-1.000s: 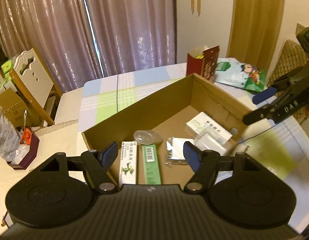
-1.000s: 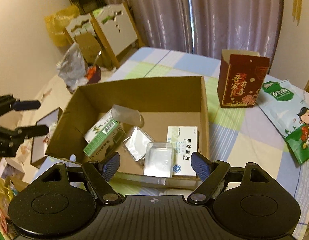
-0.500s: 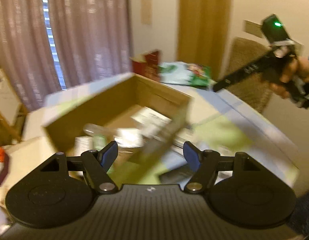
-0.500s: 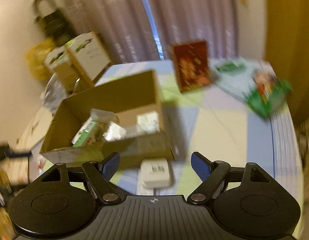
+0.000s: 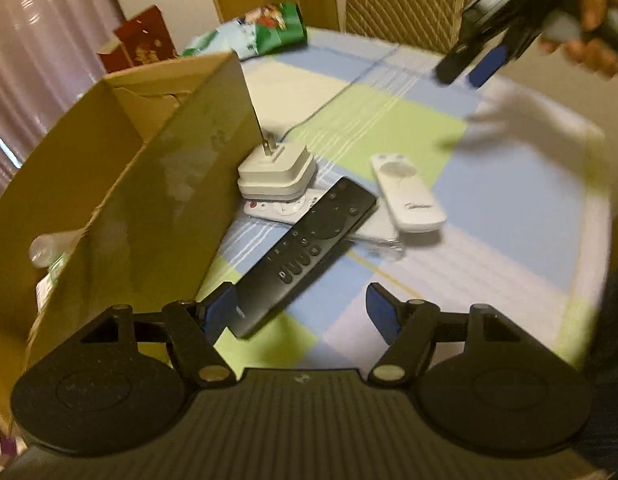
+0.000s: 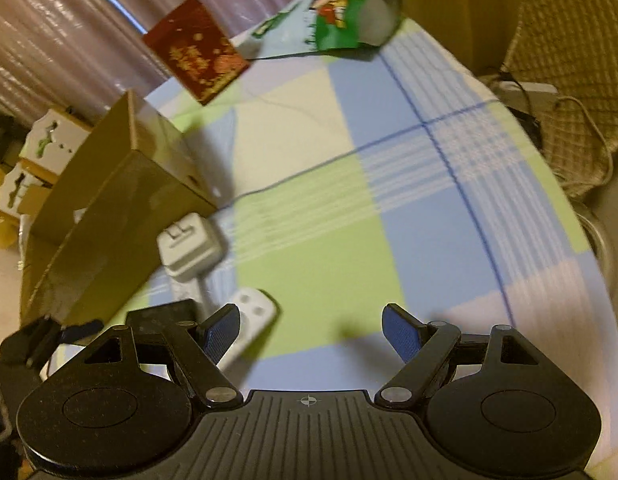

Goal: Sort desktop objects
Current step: 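Grasp the black remote with the left tool while the right tool approaches the white charger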

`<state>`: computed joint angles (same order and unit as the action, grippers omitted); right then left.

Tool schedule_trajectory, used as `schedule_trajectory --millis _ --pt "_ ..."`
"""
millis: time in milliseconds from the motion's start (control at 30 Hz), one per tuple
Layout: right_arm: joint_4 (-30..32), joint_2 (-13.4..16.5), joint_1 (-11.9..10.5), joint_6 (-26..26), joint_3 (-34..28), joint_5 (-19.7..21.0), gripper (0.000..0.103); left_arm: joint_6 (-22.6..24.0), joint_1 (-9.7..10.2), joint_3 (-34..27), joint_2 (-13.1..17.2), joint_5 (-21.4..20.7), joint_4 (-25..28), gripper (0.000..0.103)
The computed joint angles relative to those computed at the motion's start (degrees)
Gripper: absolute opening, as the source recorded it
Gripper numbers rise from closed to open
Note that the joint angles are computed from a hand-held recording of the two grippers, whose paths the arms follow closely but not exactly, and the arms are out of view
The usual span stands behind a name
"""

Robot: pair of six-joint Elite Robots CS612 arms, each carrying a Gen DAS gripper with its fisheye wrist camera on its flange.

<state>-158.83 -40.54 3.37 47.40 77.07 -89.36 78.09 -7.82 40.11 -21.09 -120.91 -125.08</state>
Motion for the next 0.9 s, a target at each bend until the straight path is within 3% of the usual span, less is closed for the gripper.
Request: schedule_trajectory --millis 233,467,600,767,900 --pt "0.9 -0.4 0.3 3.4 1.3 -0.4 0.081 4.1 -2.05 -3.3 3.3 2.6 -1.1 0.068" --pt "1.6 1.0 0.3 1.0 -1.5 0.0 0.081 6.7 -2.83 -7.4 5.8 2.6 2.2 0.067" --pt "2.2 2.8 0.5 -4.0 -4.9 1.1 0.081 6.4 -2.52 -10.9 7.2 1.6 7.3 0.051" --pt "2.4 6.0 0.7 -12.9 -10.3 3.8 0.081 4.1 -2.07 -9.1 6.2 3.4 6.0 0.04" --pt "1.9 9.5 0.6 -19.8 -15.8 8.2 0.081 -2.3 -1.43 -7.2 5.0 6.9 4.4 0.032"
